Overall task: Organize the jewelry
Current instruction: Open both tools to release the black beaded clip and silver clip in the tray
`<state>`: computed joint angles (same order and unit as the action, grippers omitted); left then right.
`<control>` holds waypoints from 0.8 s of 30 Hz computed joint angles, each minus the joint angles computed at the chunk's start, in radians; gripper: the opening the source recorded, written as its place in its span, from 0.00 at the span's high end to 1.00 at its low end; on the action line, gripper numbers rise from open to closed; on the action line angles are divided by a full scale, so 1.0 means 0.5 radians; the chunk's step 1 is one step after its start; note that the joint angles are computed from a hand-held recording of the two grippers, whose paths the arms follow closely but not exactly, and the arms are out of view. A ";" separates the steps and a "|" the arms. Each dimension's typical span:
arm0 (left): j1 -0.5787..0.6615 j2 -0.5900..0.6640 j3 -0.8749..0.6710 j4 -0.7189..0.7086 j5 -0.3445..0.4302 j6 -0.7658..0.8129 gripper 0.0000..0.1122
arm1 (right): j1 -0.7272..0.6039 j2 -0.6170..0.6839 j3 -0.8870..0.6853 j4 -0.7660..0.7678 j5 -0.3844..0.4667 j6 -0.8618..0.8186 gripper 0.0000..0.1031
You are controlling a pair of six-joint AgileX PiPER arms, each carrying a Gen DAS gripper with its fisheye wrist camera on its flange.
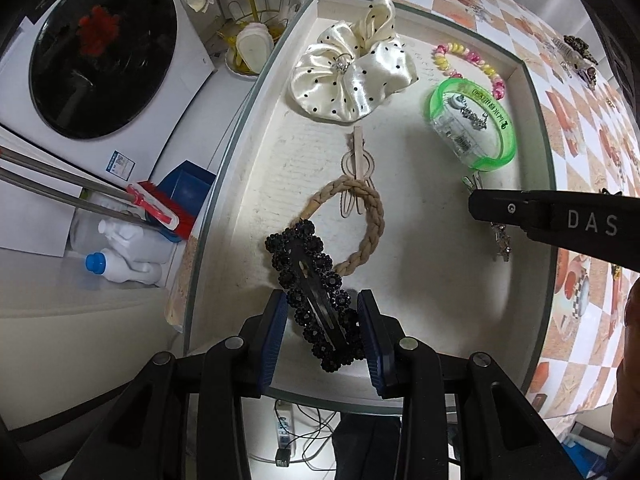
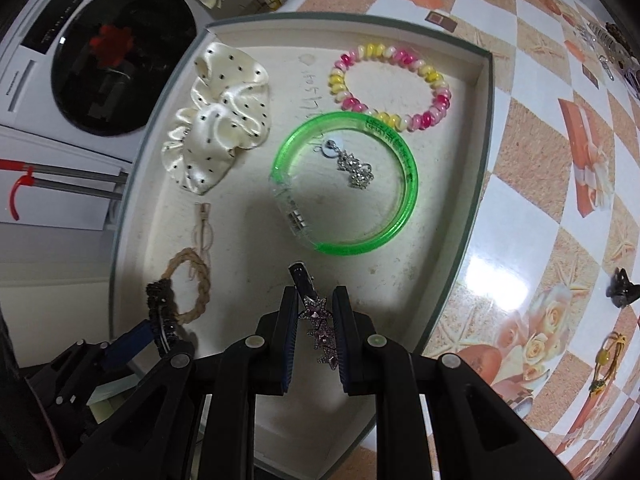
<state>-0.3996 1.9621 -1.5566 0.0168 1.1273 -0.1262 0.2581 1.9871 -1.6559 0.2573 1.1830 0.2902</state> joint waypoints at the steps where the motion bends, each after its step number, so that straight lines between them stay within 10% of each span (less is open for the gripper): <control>1: -0.004 0.008 0.000 0.010 0.003 -0.004 0.63 | 0.008 -0.007 0.014 -0.006 -0.020 0.007 0.81; 7: -0.004 0.034 -0.013 0.029 0.015 -0.004 0.62 | 0.032 -0.011 0.009 -0.033 -0.014 0.023 0.81; 10: -0.026 0.036 -0.028 0.092 0.021 -0.036 0.45 | 0.009 0.022 -0.027 0.003 0.003 0.004 0.80; 24: -0.045 0.005 -0.124 0.104 0.077 -0.023 0.42 | -0.103 -0.006 -0.162 0.074 0.066 -0.024 0.52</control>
<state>-0.4223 1.9648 -1.6184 0.0687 1.1658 -0.1378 0.2065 1.9840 -1.7368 0.2945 1.2160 0.2782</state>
